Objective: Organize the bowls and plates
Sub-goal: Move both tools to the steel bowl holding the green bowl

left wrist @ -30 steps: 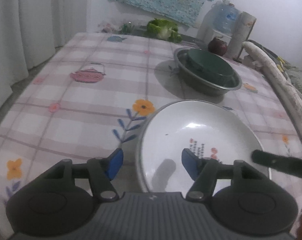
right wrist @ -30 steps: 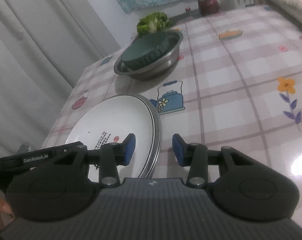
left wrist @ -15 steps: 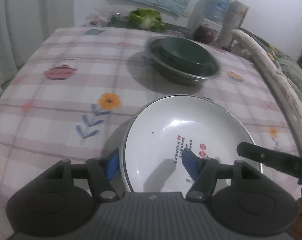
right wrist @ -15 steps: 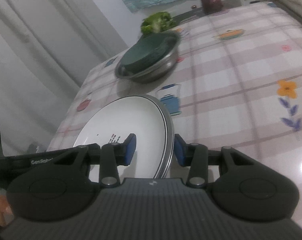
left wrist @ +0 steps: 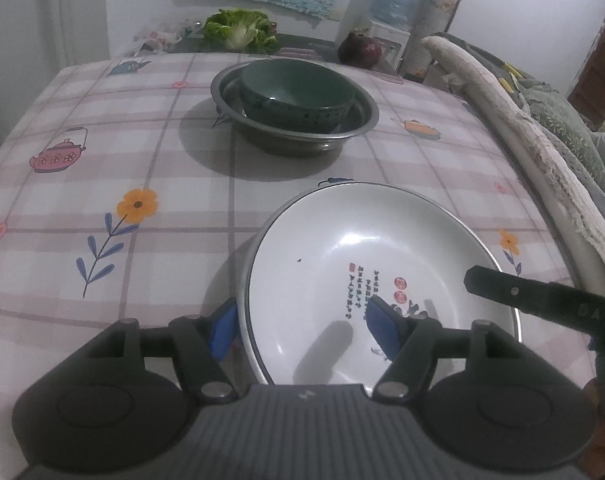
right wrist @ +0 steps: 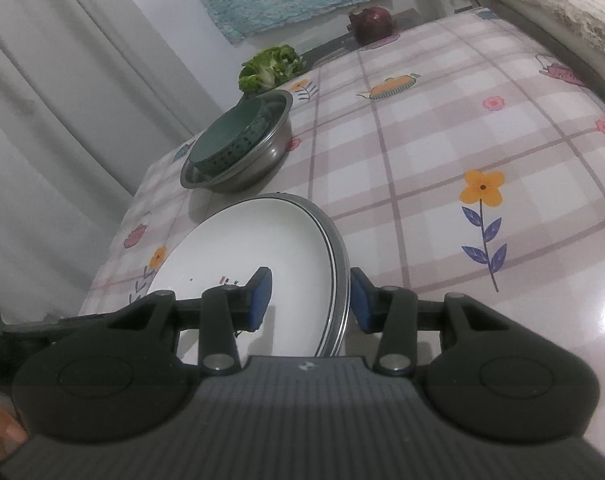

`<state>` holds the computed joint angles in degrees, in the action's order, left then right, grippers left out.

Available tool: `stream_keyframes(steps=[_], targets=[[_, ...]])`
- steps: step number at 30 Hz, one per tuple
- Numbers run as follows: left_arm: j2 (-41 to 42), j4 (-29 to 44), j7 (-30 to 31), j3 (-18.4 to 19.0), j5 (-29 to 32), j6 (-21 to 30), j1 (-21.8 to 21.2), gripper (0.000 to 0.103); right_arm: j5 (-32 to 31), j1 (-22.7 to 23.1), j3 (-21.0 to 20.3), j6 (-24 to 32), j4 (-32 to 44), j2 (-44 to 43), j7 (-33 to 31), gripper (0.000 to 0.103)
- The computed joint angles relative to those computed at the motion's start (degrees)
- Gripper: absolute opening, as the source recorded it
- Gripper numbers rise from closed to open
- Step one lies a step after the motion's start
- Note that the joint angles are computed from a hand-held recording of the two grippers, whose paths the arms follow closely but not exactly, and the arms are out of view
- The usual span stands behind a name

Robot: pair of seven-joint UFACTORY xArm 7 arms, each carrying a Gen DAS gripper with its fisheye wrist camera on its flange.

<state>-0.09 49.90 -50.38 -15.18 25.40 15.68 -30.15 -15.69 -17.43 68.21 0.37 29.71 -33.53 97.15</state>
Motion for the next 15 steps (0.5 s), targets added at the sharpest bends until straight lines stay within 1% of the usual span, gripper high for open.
stream_keyframes(steps=[4,8,9,11,15], targets=[[-0.03,0.29,-1.61,-0.19,1.89,0.8,-0.2,0.069,-0.3,0.27,-0.35,0.55,0.19,0.15,-0.26,0.044],[-0.89,-0.94,1.62,0.18,-2.16,-0.58,0.26,0.069,-0.7,0.61,-0.85,1.11,0.58,0.87,-0.81,0.044],[-1.18,-1.24,1.99,0.18,-2.84,-0.85,0.41,0.069,-0.84,1.07,-1.22,1.89,0.85,1.09,-1.09,0.044],[-2.03,-1.85,0.84,-0.02,-1.99,-1.11,0.88,0.069,-1.2,2.05,-1.95,3.31,1.13,0.96,-1.2,0.044],[-4.37,-3.28,-0.68,-0.73,-0.85,-1.21,2.05,0.069,-2.13,4.8,-3.66,6.62,1.64,-0.37,-0.57,0.05]])
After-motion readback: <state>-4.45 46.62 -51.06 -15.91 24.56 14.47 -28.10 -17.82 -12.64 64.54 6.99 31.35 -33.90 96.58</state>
